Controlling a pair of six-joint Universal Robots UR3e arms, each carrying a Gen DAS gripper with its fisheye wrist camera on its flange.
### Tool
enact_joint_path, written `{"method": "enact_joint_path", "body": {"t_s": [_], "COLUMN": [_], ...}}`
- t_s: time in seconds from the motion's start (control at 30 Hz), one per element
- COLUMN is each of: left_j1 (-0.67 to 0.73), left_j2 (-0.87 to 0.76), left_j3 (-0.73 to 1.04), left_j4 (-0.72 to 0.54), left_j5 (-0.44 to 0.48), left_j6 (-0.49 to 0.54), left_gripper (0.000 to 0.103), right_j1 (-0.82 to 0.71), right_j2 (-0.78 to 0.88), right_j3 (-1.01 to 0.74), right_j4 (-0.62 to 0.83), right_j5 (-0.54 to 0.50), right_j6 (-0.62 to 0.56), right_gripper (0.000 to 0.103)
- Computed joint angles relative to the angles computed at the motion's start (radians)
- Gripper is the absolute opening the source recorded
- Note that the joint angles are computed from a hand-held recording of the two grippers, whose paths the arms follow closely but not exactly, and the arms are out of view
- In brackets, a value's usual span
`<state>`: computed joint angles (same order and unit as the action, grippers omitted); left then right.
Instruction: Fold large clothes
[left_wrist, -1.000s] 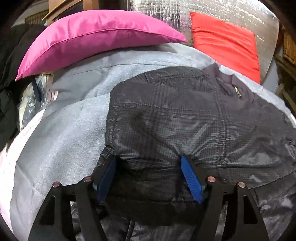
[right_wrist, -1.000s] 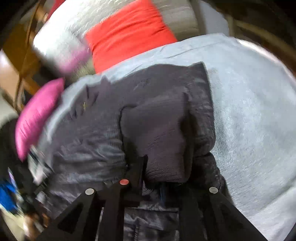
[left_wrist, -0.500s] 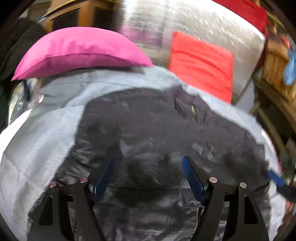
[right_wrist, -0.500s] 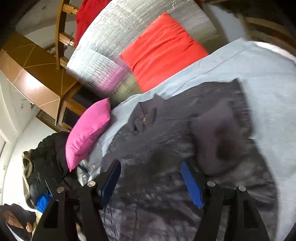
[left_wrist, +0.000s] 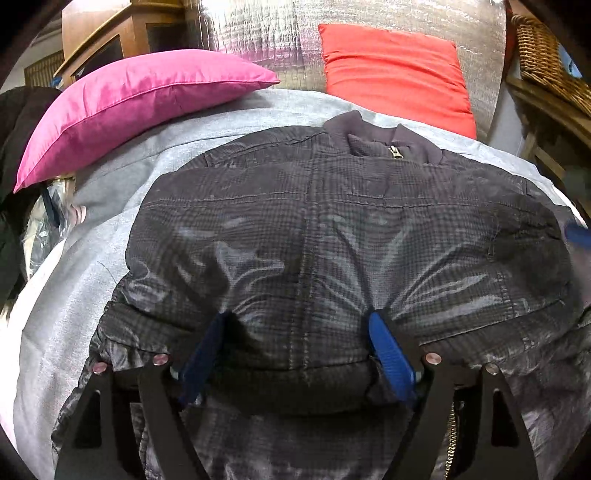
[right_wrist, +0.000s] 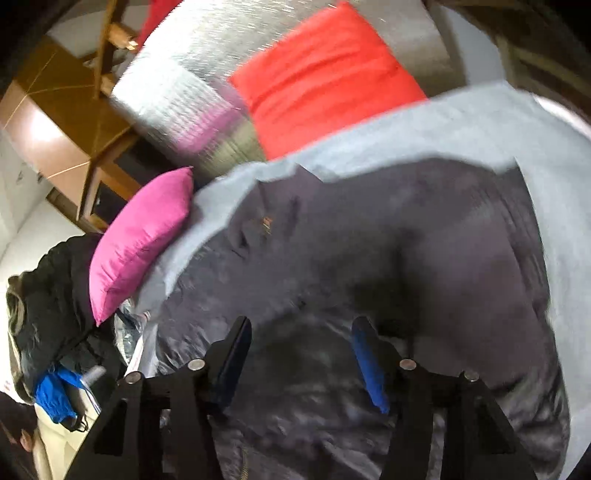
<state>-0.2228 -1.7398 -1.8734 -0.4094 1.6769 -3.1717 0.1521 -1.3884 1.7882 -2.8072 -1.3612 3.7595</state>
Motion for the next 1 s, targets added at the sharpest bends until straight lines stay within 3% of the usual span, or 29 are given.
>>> {"method": "enact_joint_path", "body": {"t_s": [0.13,0.2,0.27,0.33,0.47,0.67,0.73,0.83,0.9,1.0], "left_j1": [-0.001,-0.003,-0.001,0.015,0.139,0.378,0.458,0.523,0.513,0.468], "left_j2": [0.006,-0.004,-0.013,-0.004,0.145,0.390,0.428,0.442,0.427,0.354], "left_j3": [-0.016,-0.012,-0.005,-0.004,-0.069,-0.201,-0.212,-0.244,-0.260,-0.240], "left_j4": [0.011,0.015,0.017,0.004,-0.069,-0.204,-0.329,-0.424,-0.410,-0.331], "left_j5": [0.006,0.010,0.010,-0.012,-0.192,-0.411,-0.526,-0.679,-0.700,-0.649], "left_j6": [0.003,0.004,0.008,0.017,0.002,0.014,0.012,-0.033,-0.079,-0.174], "left_gripper": [0.084,0.085,0.086,0.087,0.087,0.087,0.087,0.087,0.087,0.087], "right_j1": [-0.019,-0.064,-0.108,-0.101,-0.077,-0.103,-0.185,-0.252,-0.233,-0.167], "right_j2": [0.103,0.173,0.180,0.145,0.004,-0.308,-0.411,-0.366,-0.297,-0.155], "right_j3": [-0.163,-0.202,-0.156,-0.116,-0.008,0.345,0.515,0.684,0.696,0.635], "right_j4": [0.097,0.154,0.143,0.101,0.050,-0.039,-0.098,-0.352,-0.451,-0.570], "right_j5": [-0.014,0.051,0.126,0.109,0.111,0.185,0.288,0.434,0.453,0.394], "right_j6": [-0.027,-0.022,0.000,0.007,-0.003,0.014,0.086,0.242,0.293,0.384], "right_gripper": [0.069,0.072,0.072,0.072,0.072,0.073,0.073,0.073,0.073,0.073]}}
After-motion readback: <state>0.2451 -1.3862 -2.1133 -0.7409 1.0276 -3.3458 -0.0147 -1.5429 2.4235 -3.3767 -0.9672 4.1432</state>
